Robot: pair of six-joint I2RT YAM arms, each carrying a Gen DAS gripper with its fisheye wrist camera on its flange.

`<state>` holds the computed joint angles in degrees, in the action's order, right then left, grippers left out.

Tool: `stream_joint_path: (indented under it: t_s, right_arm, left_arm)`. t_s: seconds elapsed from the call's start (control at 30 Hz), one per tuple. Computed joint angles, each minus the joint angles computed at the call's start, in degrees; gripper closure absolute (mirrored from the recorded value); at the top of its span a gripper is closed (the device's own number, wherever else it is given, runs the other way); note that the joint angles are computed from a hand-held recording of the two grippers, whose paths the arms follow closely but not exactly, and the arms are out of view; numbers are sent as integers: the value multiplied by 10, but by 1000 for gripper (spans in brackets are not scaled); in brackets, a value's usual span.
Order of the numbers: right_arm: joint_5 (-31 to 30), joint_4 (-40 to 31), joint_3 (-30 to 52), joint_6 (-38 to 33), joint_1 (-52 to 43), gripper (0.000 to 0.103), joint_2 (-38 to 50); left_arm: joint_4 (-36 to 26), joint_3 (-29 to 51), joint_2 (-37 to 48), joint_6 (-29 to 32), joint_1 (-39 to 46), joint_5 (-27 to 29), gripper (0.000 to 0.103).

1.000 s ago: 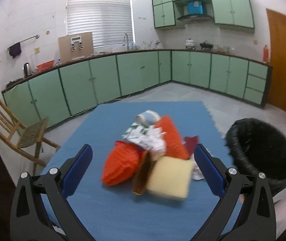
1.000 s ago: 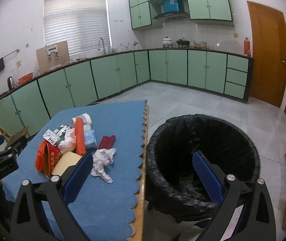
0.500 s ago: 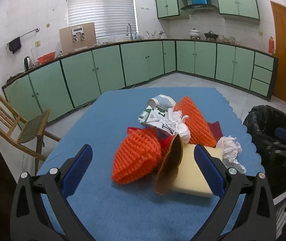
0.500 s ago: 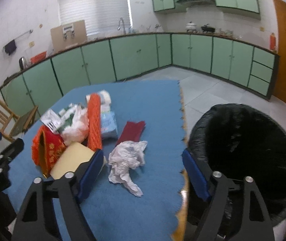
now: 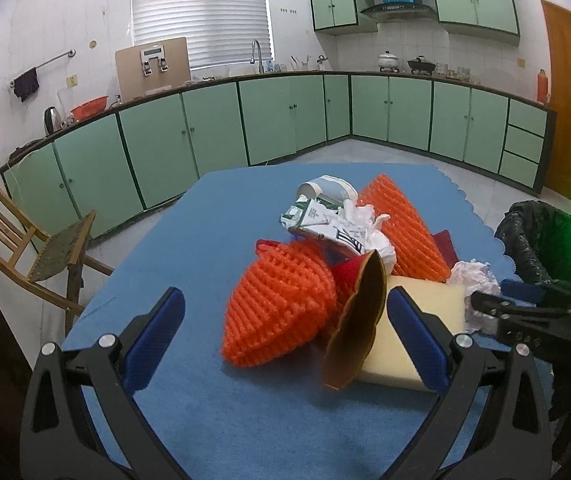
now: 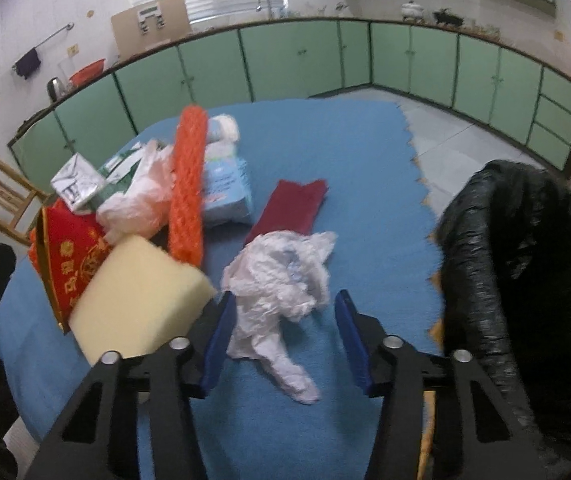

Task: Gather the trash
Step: 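Grasp the crumpled white tissue with the right gripper while the left gripper approaches the red packet, then grasp the red paper packet with the left gripper while the right gripper holds the tissue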

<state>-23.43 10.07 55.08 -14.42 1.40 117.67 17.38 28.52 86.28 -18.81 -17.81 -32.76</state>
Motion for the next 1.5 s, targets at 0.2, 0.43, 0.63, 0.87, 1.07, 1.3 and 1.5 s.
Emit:
stream_joint_path:
  t_s: [0.2,0.43,0.63,0.87,1.07,1.3,1.5]
  right_arm:
    - [-24,-37,14,-29,8,89,19]
    - [-41,-22,-21,-34,-9,93,-26]
    - [-48,-21,-47,-32,-32,93,-74]
    - [-56,-23,-53,-34,-50,93,-92]
    - [-68,-23,-59,-32,-54,93,-100]
    - [-85,-25,-63,-28,-62,93,-121]
    - [-111,-19,-68,-18,-78,93,-149]
  left_arm:
    - [2,1,1,-1,-9,6,5]
    - [-7,16,19,-6,-18,28,25]
    - [-2,33,52,-3,-37,21,38]
    - [-25,60,96,-9,-41,28,60]
    - [-21,61,108,-17,-24,53,82]
    - [-5,36,50,-13,-21,61,94]
    - [-9,33,-9,-4,-41,57,95]
